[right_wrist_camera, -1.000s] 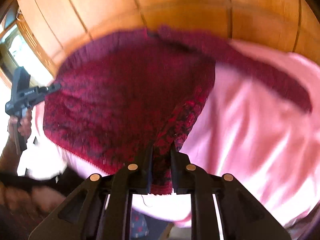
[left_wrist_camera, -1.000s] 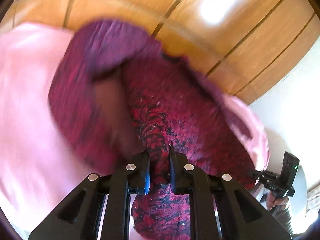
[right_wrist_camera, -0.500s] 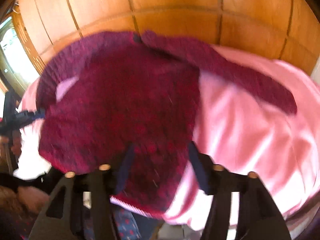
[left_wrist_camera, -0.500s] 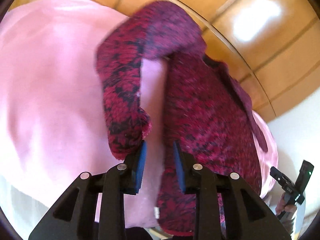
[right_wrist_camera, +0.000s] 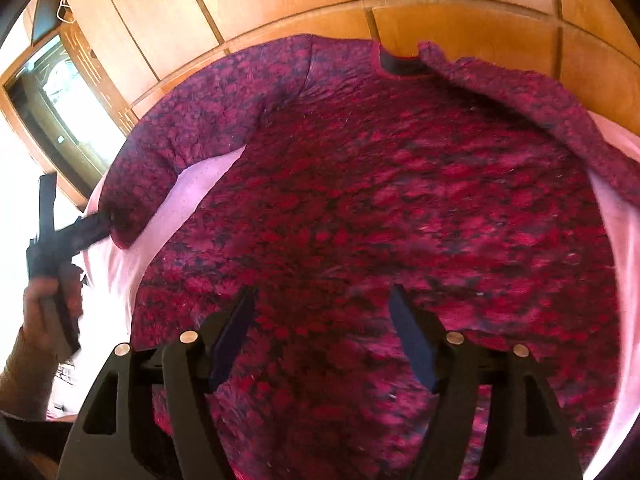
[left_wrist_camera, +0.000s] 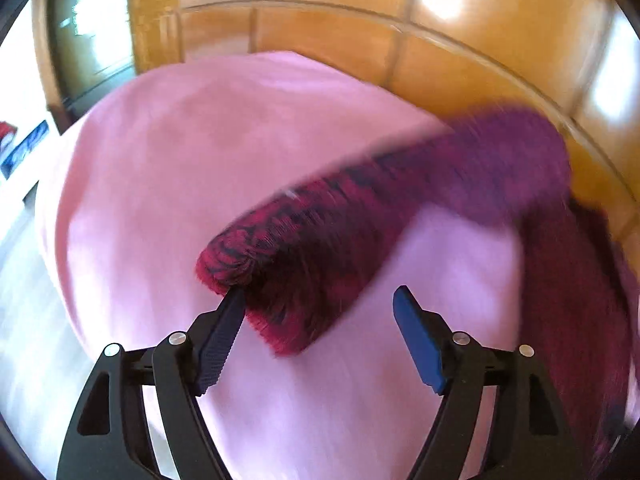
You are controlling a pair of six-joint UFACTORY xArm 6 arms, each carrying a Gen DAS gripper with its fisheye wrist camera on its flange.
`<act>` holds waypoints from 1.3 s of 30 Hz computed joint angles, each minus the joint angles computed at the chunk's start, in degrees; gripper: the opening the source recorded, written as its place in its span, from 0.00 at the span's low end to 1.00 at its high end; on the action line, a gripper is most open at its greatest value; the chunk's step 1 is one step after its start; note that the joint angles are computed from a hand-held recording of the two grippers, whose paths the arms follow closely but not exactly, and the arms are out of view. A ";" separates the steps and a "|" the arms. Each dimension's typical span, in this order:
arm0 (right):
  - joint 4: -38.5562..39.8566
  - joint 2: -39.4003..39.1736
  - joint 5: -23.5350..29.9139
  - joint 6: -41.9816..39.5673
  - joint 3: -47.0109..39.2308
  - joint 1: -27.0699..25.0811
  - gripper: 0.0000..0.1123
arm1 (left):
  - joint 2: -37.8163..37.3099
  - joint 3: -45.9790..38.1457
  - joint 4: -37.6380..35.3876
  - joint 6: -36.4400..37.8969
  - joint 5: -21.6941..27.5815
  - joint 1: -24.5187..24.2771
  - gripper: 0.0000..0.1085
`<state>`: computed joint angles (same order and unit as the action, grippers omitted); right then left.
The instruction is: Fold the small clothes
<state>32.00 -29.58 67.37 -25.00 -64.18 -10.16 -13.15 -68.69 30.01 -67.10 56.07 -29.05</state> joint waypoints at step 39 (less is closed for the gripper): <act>-14.39 6.40 -16.45 11.79 4.78 13.53 0.83 | 26.26 -27.54 -18.18 7.43 -12.80 17.88 0.25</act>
<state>17.61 -23.18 50.92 -13.21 -59.40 3.36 13.11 -96.23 11.84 -59.67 43.27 -11.18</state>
